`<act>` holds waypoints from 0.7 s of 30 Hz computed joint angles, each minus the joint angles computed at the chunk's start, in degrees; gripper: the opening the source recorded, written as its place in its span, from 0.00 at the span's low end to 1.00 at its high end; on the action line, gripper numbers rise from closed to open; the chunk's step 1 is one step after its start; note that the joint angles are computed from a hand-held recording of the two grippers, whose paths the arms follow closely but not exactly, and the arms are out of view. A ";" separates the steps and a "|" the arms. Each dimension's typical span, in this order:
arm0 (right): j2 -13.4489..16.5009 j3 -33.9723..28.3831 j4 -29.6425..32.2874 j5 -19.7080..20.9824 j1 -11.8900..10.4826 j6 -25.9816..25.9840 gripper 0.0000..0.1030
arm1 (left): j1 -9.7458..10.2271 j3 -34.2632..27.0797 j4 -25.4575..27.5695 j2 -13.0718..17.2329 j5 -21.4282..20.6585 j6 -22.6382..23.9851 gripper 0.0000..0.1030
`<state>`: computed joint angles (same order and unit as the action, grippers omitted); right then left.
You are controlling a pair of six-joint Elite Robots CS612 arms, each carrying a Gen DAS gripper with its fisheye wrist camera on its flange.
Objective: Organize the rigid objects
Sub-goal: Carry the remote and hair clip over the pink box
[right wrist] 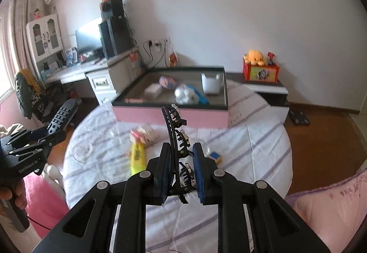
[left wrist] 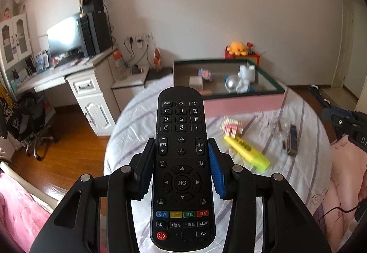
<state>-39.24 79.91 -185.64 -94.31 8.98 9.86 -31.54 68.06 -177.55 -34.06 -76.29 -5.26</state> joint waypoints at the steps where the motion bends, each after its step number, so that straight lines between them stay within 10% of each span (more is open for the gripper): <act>1: -0.21 0.06 -0.07 0.16 0.09 -0.40 0.19 | -0.04 0.13 -0.93 -0.22 0.37 -0.20 0.43; 21: 2.27 -7.76 -0.08 2.53 -0.43 -5.44 0.19 | -0.39 -10.82 1.19 3.57 0.16 4.81 0.43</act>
